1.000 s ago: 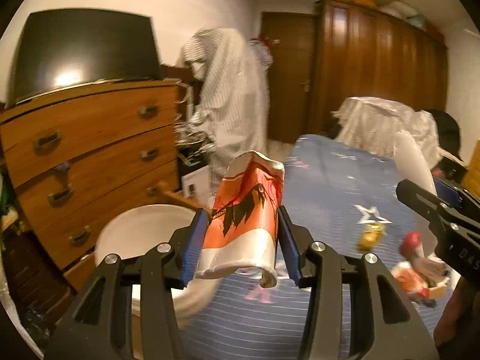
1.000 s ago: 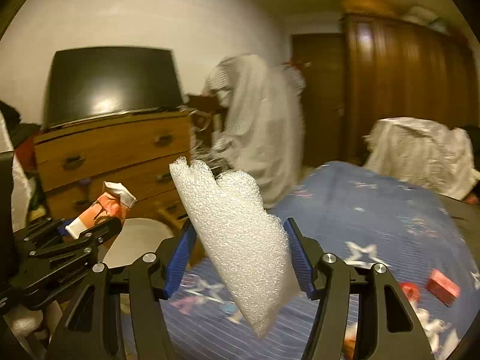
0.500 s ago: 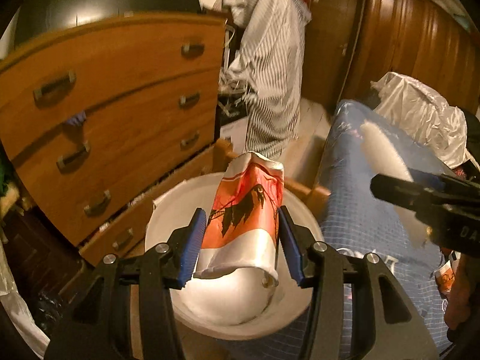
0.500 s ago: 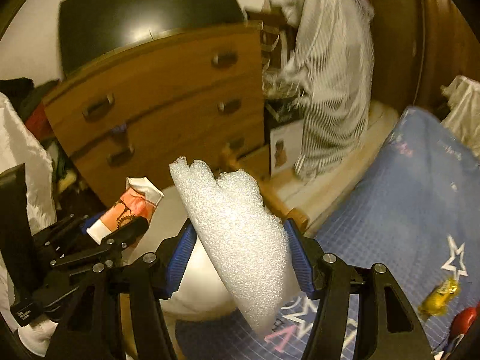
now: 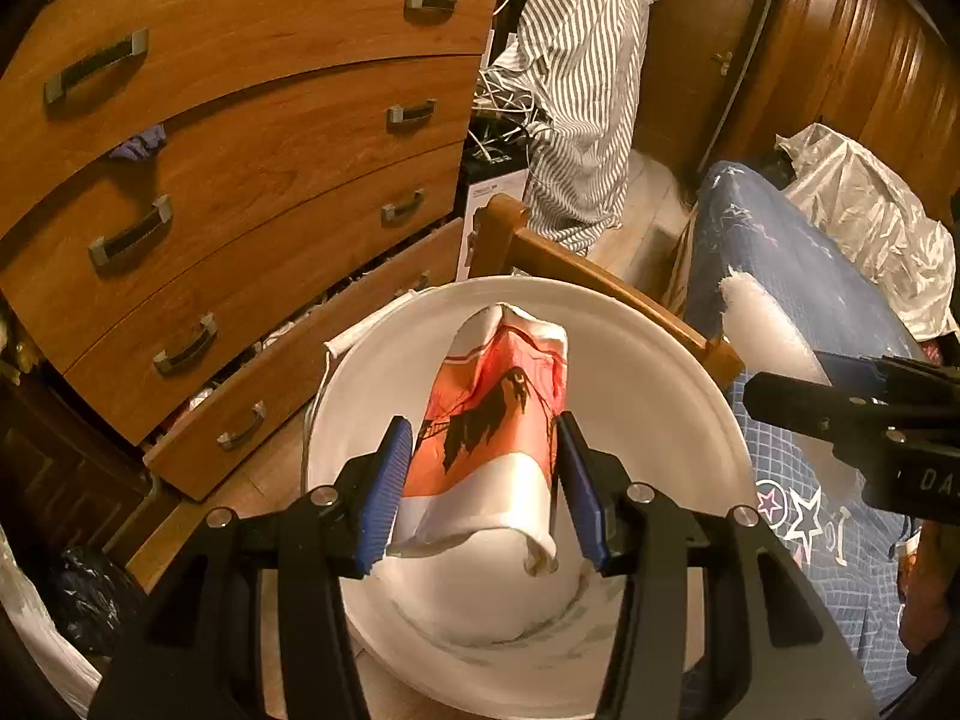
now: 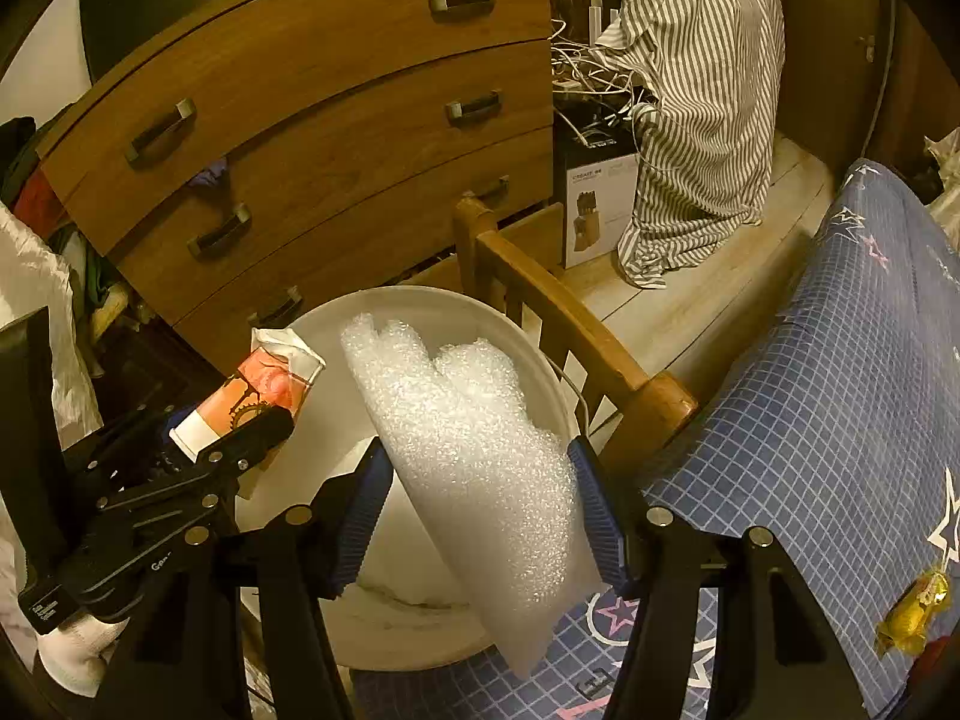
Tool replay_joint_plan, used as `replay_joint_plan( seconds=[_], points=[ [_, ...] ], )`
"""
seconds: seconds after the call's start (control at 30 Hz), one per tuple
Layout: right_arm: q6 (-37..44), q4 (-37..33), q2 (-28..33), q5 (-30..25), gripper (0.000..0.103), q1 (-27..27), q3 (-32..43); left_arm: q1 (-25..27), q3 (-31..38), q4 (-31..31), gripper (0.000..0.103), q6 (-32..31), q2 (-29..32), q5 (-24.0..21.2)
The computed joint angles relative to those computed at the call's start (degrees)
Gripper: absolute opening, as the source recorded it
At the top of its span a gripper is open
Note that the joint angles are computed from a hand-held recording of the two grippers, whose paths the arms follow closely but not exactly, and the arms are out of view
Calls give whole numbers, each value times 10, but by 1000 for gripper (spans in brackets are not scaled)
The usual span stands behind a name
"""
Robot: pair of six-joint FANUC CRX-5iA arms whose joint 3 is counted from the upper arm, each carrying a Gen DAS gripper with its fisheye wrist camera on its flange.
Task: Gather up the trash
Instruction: 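Open the left tool over the bucket while the right tool releases the foam sheet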
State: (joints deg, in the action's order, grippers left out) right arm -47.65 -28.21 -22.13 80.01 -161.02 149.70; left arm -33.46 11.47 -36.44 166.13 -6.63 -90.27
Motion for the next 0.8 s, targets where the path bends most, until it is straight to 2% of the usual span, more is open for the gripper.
replay_joint_plan(
  seconds=[0.17, 0.6, 0.67, 0.7, 0.8],
  points=[
    [8, -25, -1, 12, 61, -17, 5, 3, -3, 0, 47, -2, -2, 3],
    [-2, -53, -17, 35, 62, -18, -15, 10, -17, -2, 49, -1, -11, 7],
    [-3, -62, -21, 44, 71, -19, -21, 10, -16, -4, 50, -1, -10, 5],
    [-2, -67, -20, 44, 80, -20, -19, 10, -17, -4, 52, -1, -10, 4],
    [3, -84, -13, 35, 83, -24, -10, 10, -19, -3, 55, 0, -11, 3]
  ],
)
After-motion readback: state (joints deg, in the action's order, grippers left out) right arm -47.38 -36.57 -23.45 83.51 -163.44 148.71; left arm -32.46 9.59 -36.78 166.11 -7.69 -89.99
